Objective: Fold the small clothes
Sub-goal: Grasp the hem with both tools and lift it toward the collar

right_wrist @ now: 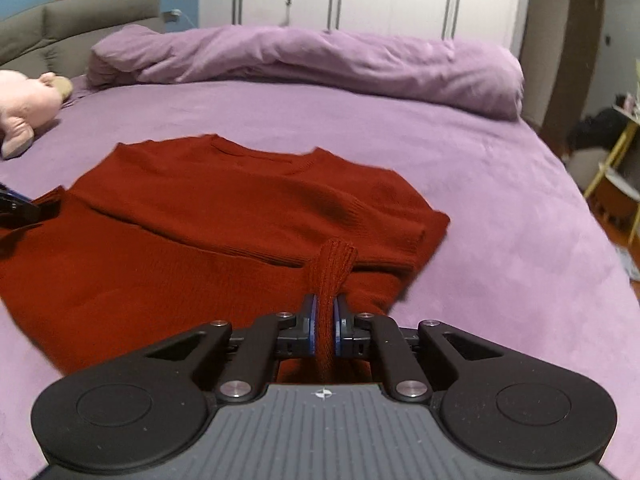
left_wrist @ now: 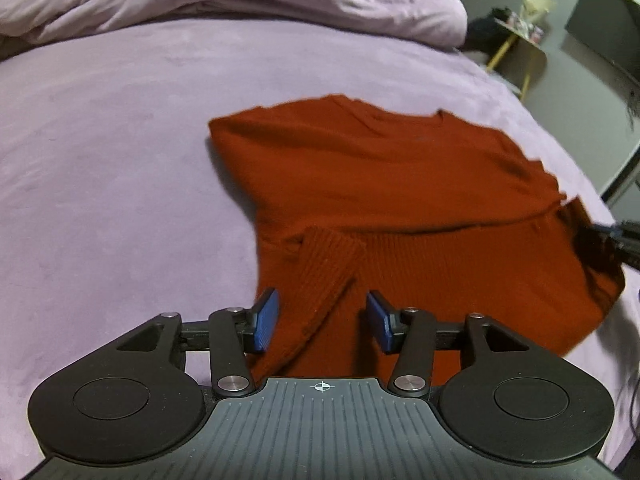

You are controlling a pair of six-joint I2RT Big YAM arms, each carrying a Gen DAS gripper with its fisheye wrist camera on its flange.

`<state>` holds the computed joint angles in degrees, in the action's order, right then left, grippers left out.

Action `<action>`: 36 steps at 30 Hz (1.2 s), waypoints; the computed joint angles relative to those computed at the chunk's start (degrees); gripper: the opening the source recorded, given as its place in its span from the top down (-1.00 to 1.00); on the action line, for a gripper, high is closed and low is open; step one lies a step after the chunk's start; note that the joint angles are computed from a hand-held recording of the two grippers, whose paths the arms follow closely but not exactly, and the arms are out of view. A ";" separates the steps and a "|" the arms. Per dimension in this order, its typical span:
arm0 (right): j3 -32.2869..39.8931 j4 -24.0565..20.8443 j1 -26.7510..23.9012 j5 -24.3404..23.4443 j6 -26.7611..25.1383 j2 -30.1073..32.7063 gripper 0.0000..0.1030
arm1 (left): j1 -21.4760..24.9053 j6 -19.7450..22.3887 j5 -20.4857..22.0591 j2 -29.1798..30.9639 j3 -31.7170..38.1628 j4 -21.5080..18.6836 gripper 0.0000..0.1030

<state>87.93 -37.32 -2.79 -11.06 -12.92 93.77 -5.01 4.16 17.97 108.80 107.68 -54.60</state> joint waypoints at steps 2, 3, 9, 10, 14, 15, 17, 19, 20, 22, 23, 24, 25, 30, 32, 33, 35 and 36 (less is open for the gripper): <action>-0.12 -0.05 -0.08 -0.88 0.45 -0.17 0.85 | -0.20 0.72 -0.78 0.35 0.13 -0.10 -0.03; 0.03 -0.28 0.03 -0.21 0.23 0.03 0.85 | -0.23 0.49 -0.96 0.75 0.55 -0.26 -0.02; 2.76 -2.99 0.17 1.91 2.23 2.97 0.74 | -0.50 -1.23 -1.67 2.72 3.17 -0.81 0.34; 2.99 -3.14 0.20 1.85 2.50 3.21 0.74 | -0.57 -1.46 -2.36 2.78 3.35 -0.83 0.50; 1.91 -1.57 0.30 0.58 3.19 1.76 0.88 | 0.11 -3.78 -0.74 1.00 1.77 1.53 0.83; 1.45 -0.51 0.07 -0.59 3.70 0.89 0.88 | 0.31 -4.29 -0.02 0.06 1.16 2.54 0.84; 1.15 2.41 -0.83 -3.34 6.65 -0.54 0.88 | 1.09 -6.40 2.72 -2.04 0.67 5.48 0.84; 2.02 5.81 -1.55 -4.08 10.30 -0.77 0.89 | 1.53 -8.65 3.87 -2.72 1.78 8.18 0.84; 2.96 7.41 -1.61 -3.36 11.96 -0.31 0.89 | 1.49 -9.15 2.75 -2.35 3.24 9.48 0.84; 5.52 8.87 -1.11 -0.27 13.20 1.63 0.89 | 1.13 -10.23 -0.36 0.18 7.62 9.57 0.84; 7.45 8.49 -0.83 0.79 13.42 3.30 0.88 | 0.96 -11.20 -1.38 1.99 10.22 8.64 0.84; 9.71 7.31 -0.54 1.65 13.56 5.33 0.88 | 0.72 -12.32 -2.16 4.20 13.25 7.20 0.84; 11.81 5.94 -0.29 2.41 13.80 7.29 0.88 | 0.44 -13.13 -2.82 6.85 16.88 4.94 0.84; 19.61 -1.87 0.30 4.46 13.77 15.66 0.87 | -0.96 -12.78 -7.76 17.04 28.56 -4.76 0.83; 21.22 -4.66 0.12 4.10 13.95 17.05 0.77 | -0.56 -11.71 -7.26 17.57 28.22 -5.88 0.76; 21.15 -5.05 -0.03 3.24 14.51 17.05 0.75 | -0.34 -11.13 -6.15 17.34 27.65 -6.36 0.68; 20.43 -5.16 -0.53 1.38 14.17 16.71 0.59 | 0.08 -10.12 -4.49 15.62 24.60 -5.54 0.36; 20.25 -5.10 -0.72 0.96 13.49 16.67 0.57 | 0.27 -9.60 -3.56 14.77 22.99 -4.19 0.27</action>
